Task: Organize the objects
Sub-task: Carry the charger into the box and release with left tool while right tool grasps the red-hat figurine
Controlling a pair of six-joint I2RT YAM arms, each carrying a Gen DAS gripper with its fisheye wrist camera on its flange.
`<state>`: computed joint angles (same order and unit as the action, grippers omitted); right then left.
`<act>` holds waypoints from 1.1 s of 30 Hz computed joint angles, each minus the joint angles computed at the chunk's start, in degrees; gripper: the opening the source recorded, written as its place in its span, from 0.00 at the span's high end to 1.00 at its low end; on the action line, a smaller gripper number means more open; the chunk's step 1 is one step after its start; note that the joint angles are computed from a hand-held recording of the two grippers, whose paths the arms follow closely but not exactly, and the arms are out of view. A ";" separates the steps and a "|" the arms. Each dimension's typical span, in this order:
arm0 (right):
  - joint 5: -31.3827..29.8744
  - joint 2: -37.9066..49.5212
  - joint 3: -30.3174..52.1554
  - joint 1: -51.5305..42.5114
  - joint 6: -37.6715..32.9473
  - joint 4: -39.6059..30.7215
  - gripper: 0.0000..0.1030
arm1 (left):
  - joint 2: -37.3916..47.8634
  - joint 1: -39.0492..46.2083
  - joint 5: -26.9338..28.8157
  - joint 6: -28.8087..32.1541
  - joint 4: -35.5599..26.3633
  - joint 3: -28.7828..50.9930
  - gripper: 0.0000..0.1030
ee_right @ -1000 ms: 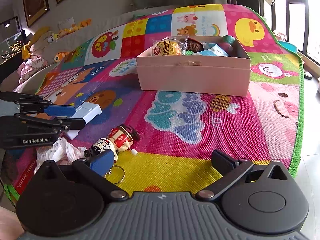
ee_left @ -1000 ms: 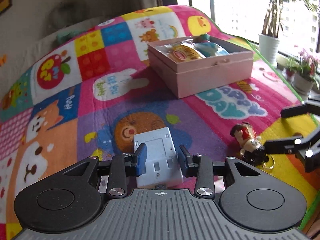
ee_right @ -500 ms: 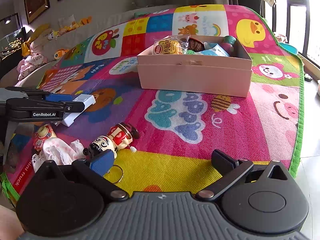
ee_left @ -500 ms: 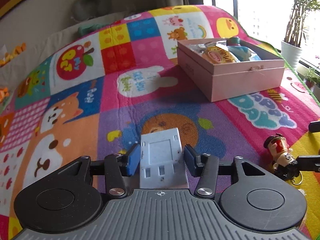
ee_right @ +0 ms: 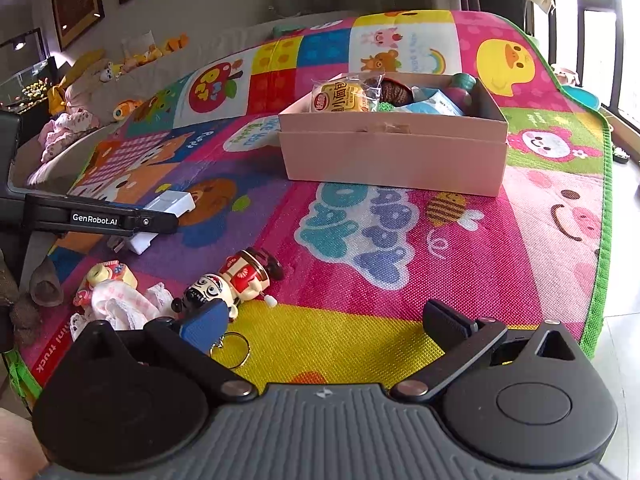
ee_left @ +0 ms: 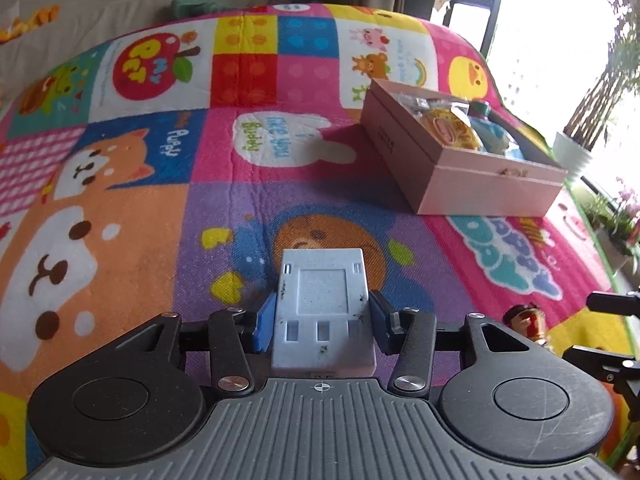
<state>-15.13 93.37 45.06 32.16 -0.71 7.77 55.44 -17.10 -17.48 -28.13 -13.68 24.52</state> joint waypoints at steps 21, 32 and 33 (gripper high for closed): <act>0.12 -0.32 8.12 5.30 -6.82 -9.53 0.38 | -14.71 -15.63 -9.35 -7.85 -12.46 0.09 0.49; -4.41 -14.79 2.98 -8.42 -2.42 -2.41 0.37 | 11.91 -5.98 4.29 2.11 9.93 16.30 0.49; -4.34 -14.73 2.71 -9.18 -2.09 -1.61 0.37 | 15.87 -5.57 4.07 2.90 12.20 19.02 0.49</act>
